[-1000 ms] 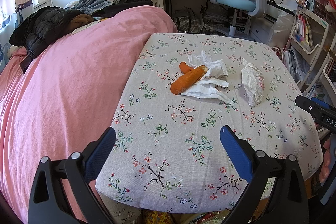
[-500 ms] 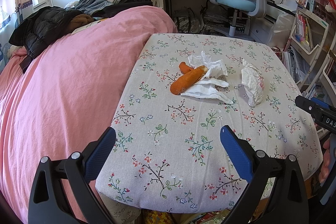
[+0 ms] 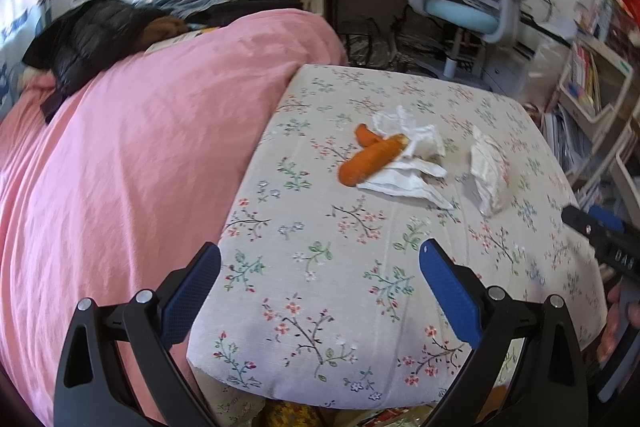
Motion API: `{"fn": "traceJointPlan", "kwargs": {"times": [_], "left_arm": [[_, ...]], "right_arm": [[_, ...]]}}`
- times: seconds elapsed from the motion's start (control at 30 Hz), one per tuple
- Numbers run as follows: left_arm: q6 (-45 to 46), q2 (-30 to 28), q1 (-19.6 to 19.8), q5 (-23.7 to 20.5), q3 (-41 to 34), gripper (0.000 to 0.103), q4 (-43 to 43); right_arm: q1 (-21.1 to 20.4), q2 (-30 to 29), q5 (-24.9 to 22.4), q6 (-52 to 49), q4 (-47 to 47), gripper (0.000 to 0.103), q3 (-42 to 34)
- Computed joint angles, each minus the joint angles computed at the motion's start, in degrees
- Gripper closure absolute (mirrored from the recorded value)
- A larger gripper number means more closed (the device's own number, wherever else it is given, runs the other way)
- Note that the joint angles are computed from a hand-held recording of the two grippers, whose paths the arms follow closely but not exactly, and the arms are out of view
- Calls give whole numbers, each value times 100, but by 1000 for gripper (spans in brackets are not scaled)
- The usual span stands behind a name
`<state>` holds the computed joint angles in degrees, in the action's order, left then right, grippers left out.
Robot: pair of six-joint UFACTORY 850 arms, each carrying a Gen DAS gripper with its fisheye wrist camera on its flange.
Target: Collect trash
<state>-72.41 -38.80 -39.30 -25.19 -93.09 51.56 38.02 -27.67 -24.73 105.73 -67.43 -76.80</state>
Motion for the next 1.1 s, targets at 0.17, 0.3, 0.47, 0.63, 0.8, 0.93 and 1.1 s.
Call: {"fn": "traceJointPlan", "kwargs": {"times": [0.17, 0.3, 0.47, 0.63, 0.8, 0.93, 1.1], "left_arm": [[37, 80, 198, 254, 91, 8, -446], [140, 108, 339, 456, 130, 8, -851], [428, 93, 464, 597, 125, 8, -1345], [751, -49, 442, 512, -66, 8, -1456], [1036, -283, 376, 339, -390, 8, -1358], [965, -504, 357, 262, -696, 8, -981], [1383, -1016, 380, 31, -1460, 8, -1030]], "right_arm": [[5, -35, 22, -107, -71, 14, -51], [0, -109, 155, -248, -72, 14, -143], [-10, -251, 344, -564, 28, 14, -326], [-40, -437, 510, -913, 205, 14, -569], [-88, -772, 613, -1212, 364, 14, -1020], [-201, -1099, 751, -1365, 646, 14, -1426], [-317, -1484, 840, -2182, 1534, 14, -1902]]}}
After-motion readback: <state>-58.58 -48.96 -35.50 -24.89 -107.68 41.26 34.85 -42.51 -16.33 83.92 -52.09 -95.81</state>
